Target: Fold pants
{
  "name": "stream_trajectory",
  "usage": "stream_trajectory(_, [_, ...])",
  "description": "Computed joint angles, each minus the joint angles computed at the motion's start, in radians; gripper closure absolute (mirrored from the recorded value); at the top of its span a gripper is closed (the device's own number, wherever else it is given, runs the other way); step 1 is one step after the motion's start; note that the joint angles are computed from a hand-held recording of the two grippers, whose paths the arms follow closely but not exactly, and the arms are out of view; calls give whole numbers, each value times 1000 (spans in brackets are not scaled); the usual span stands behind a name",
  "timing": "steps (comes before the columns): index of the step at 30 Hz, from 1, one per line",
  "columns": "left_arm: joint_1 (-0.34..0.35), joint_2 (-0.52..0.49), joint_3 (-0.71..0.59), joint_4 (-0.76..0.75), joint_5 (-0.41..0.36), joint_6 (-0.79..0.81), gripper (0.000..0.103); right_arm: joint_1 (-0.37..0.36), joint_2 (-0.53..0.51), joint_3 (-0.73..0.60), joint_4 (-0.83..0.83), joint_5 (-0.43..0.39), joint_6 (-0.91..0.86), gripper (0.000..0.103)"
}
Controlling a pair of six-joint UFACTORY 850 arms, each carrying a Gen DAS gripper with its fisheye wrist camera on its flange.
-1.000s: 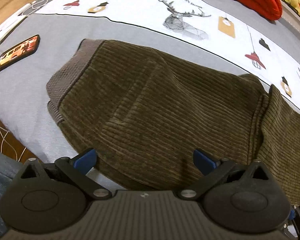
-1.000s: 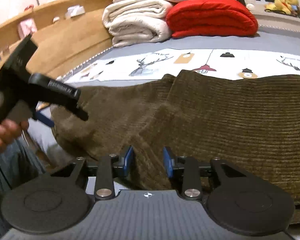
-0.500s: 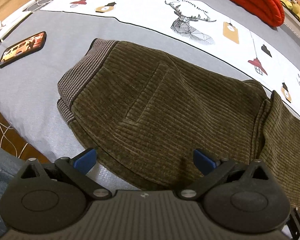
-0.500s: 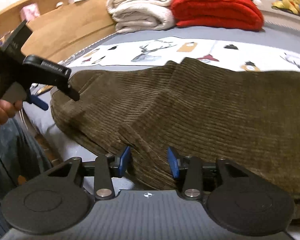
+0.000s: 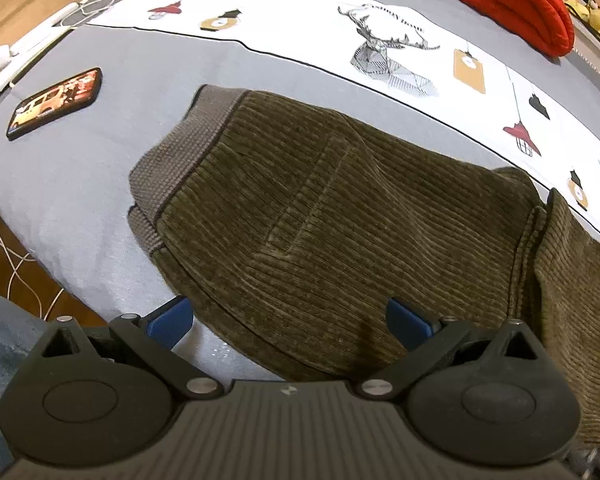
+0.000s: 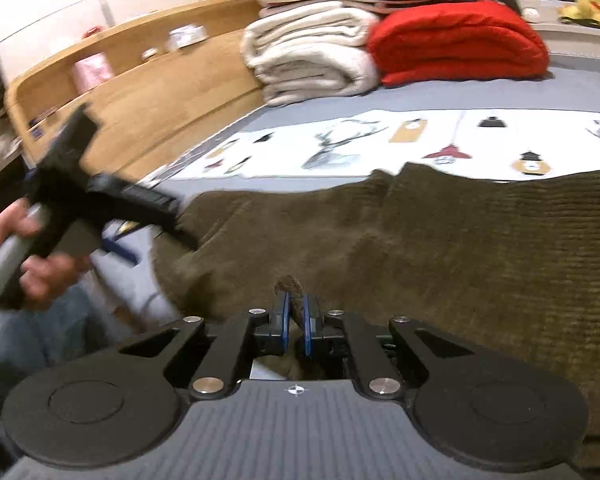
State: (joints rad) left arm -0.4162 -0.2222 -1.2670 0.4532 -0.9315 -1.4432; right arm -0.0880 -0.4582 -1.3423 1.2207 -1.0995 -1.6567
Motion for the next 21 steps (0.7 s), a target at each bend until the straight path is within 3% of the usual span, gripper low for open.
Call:
stream_trajectory(1, [-1,-6,-4,-2,0,5,0,3,4,7,-23,-5,-14,103])
stream_trajectory(4, [-4,-23,-16,-14,1,24,0,42,22,36,-115,132,-14,103])
stream_trajectory(6, [-7,-25,-18,-16,7,28,0,40,12,23,-110,113,23,101])
stream_trajectory(10, [-3,-24,-20,-9,-5,28,0,13,20,26,-42,70,-23,58])
stream_trajectory(13, [6,-13,-10,-10,0,13,0,-1,23,27,-10,47,-51,56])
stream_trajectory(19, [12,-9,-4,-30,12,22,0,53,-13,-24,-90,160,-27,54])
stream_trajectory(20, [12,-6,-1,-32,14,22,0,65,-23,-34,-119,181,-15,56])
stream_trajectory(21, [11,-4,0,-30,15,21,0,69,-31,-40,-124,180,-4,64])
